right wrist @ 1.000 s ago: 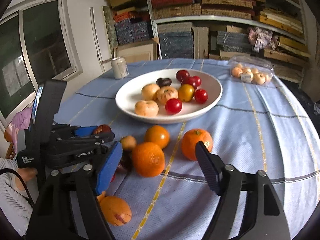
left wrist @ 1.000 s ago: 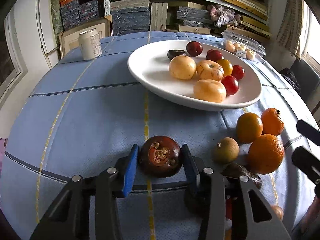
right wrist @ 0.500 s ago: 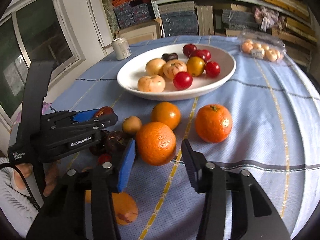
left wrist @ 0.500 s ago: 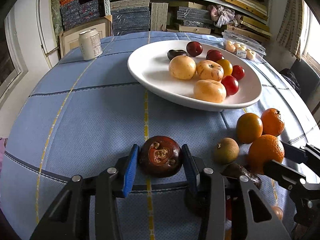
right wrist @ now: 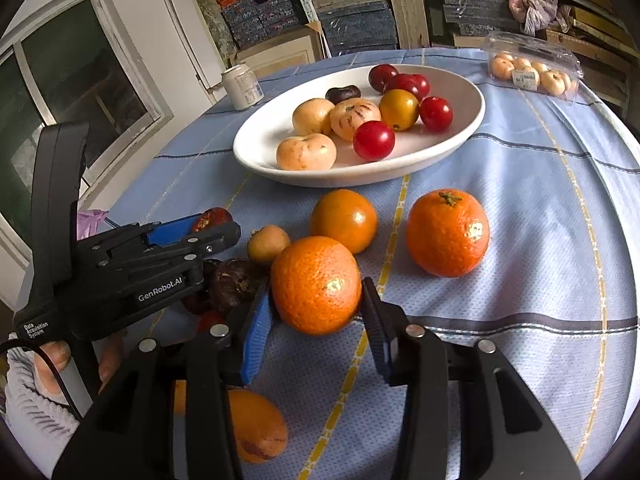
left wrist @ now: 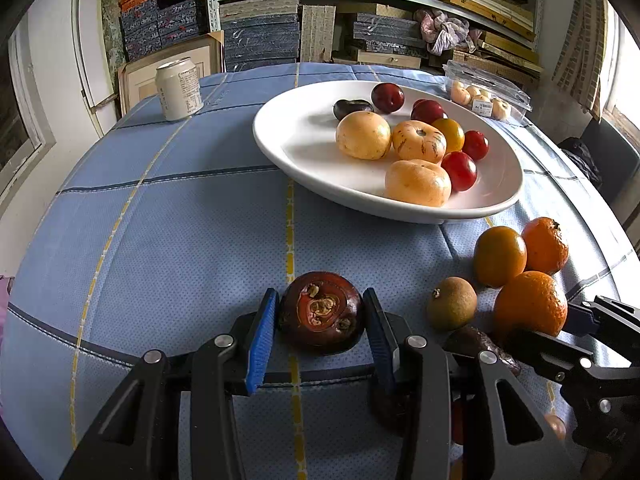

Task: Organize fruits
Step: 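Grasp a tangerine with the right gripper while the left holds the passion fruit, then carry both fruits onto the white plate while both grippers open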

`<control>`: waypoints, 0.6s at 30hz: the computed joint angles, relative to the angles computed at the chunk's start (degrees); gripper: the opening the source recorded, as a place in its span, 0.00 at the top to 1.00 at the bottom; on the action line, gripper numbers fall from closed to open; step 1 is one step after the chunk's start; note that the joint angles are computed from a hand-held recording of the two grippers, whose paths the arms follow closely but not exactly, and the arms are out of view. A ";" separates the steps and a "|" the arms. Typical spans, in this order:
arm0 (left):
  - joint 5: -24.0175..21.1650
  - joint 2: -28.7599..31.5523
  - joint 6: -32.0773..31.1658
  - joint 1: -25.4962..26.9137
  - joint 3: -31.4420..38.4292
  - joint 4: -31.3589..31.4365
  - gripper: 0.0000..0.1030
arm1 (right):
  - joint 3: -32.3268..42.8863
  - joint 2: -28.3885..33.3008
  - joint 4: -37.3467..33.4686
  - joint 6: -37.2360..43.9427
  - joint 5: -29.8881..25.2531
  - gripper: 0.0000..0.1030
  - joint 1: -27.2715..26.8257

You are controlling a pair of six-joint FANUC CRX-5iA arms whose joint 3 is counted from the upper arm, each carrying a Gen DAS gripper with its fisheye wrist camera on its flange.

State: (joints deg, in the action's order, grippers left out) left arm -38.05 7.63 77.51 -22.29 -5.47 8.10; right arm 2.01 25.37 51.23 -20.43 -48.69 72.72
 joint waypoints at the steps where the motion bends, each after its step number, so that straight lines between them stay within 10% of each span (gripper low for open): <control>1: 0.05 -0.01 -0.07 0.02 -0.07 0.20 0.58 | -0.27 -0.12 0.37 -0.47 0.08 0.59 0.06; 18: 2.21 1.62 5.27 -1.38 7.95 -1.48 0.58 | -5.24 -5.15 15.41 -11.70 -10.29 0.60 -0.33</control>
State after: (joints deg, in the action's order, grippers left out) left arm -35.84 9.25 82.79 -23.67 2.48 6.62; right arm -3.23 20.22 66.64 -32.13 -58.97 72.40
